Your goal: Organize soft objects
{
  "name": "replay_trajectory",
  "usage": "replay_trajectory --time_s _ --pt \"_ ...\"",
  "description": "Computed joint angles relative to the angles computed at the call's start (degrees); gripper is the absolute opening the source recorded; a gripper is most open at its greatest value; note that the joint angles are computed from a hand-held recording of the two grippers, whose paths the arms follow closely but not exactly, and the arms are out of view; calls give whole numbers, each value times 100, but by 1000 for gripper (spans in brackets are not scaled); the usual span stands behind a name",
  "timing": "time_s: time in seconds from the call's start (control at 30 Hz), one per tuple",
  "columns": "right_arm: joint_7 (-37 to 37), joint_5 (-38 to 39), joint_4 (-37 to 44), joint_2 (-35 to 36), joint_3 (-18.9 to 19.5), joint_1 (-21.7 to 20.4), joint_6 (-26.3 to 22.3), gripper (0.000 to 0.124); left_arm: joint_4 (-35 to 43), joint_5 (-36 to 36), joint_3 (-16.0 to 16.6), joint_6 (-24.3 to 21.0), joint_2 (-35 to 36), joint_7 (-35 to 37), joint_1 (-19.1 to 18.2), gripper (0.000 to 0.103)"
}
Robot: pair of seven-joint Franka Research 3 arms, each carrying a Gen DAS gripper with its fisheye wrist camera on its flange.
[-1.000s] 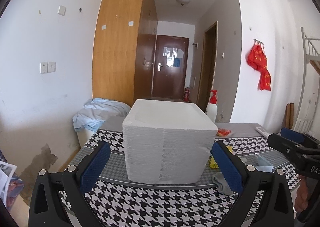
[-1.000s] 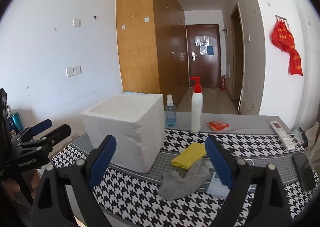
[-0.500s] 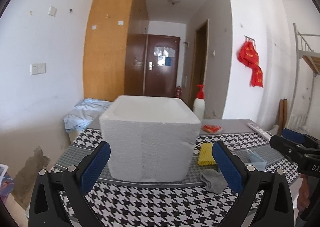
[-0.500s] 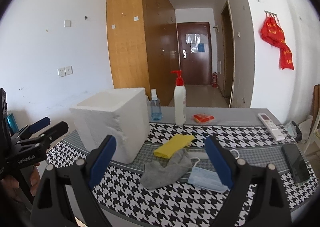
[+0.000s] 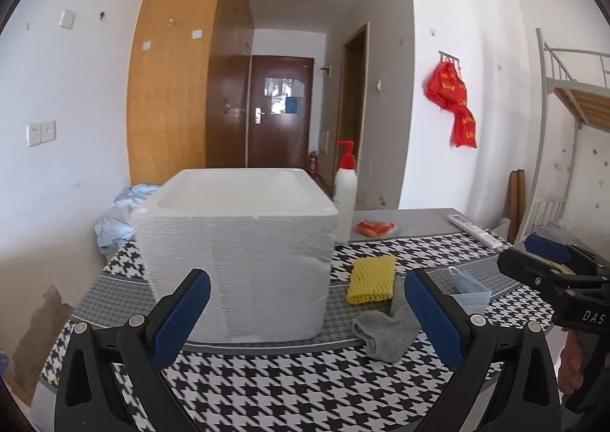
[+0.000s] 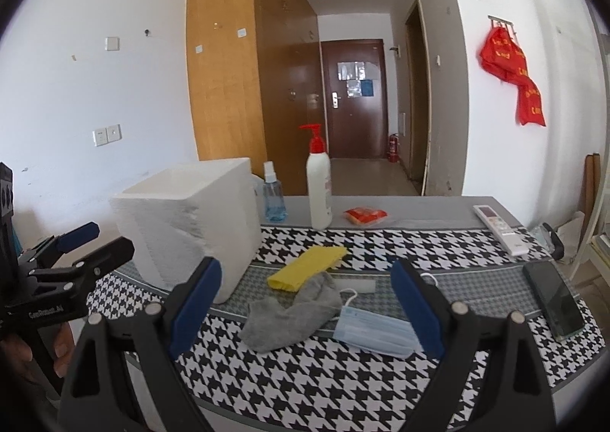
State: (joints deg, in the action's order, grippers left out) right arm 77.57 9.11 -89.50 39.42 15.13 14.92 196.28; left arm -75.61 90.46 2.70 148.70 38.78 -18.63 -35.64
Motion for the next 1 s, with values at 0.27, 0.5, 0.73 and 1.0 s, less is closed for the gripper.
replay_trajectory --time_s 0.27,0.5,0.73,1.0 --pt "36 309 17 18 -365 237 -11 93 517 -405 44 426 372 578 39 102" --pt "9 584 -104 -70 -679 474 37 93 896 -906 184 726 652 1162 -38 102" --pt "-46 841 -170 -101 -935 657 36 93 1330 -1672 276 985 1001 1883 -46 102" --pt "-29 1116 -76 -6 -1213 799 -180 93 1965 -2860 208 1101 1528 3109 15 102"
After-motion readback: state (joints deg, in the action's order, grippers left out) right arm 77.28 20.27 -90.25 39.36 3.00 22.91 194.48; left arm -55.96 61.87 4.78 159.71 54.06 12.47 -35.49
